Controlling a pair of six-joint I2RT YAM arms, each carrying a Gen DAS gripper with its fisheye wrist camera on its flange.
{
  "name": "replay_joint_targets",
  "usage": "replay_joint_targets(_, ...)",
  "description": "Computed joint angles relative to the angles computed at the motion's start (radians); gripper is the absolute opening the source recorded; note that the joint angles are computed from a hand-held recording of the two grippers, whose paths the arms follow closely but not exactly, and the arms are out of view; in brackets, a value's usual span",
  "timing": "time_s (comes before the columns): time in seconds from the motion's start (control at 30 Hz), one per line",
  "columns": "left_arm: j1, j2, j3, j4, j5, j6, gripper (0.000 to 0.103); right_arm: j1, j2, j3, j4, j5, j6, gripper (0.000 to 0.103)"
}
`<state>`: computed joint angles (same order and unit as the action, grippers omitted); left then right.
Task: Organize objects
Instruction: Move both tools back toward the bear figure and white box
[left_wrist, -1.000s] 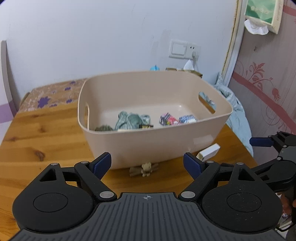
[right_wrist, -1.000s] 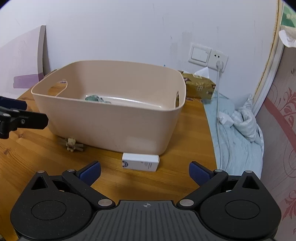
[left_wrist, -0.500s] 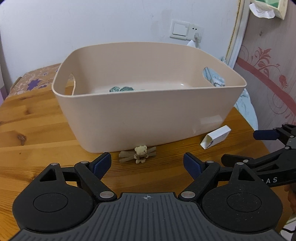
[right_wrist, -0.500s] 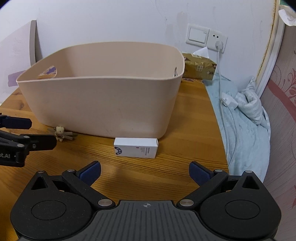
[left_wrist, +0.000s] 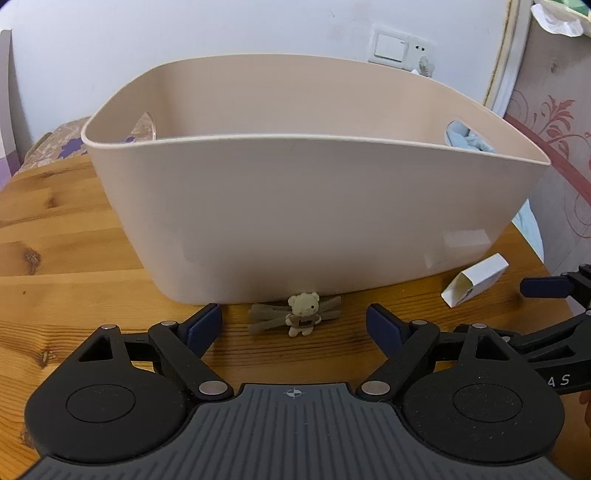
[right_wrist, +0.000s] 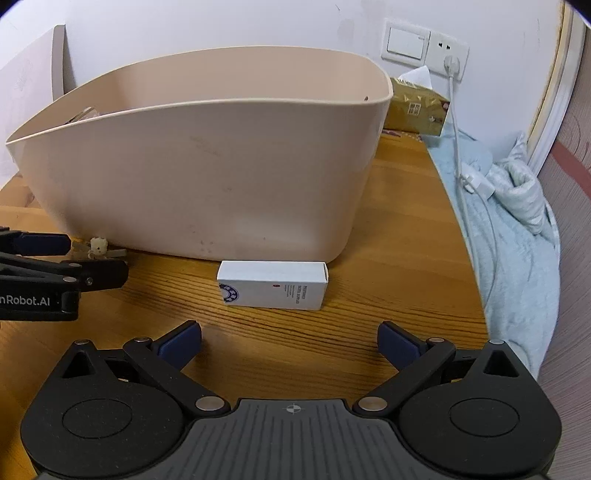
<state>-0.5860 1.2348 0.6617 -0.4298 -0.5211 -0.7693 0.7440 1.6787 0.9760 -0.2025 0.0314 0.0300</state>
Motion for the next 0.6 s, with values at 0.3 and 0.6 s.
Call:
replay_joint_targets(0.3,-0.040,0.098,0.038,-0.017,-0.080,-0.035,0.091,0.005,0.055,0.029,0.051,0.018,0.019,0.103)
replay_joint_targets(0.6,-0.079,0.154,0.065,-0.041,-0.164,-0.147,0.082,0.001,0.073,0.017,0.119,0.018,0.009,0.102)
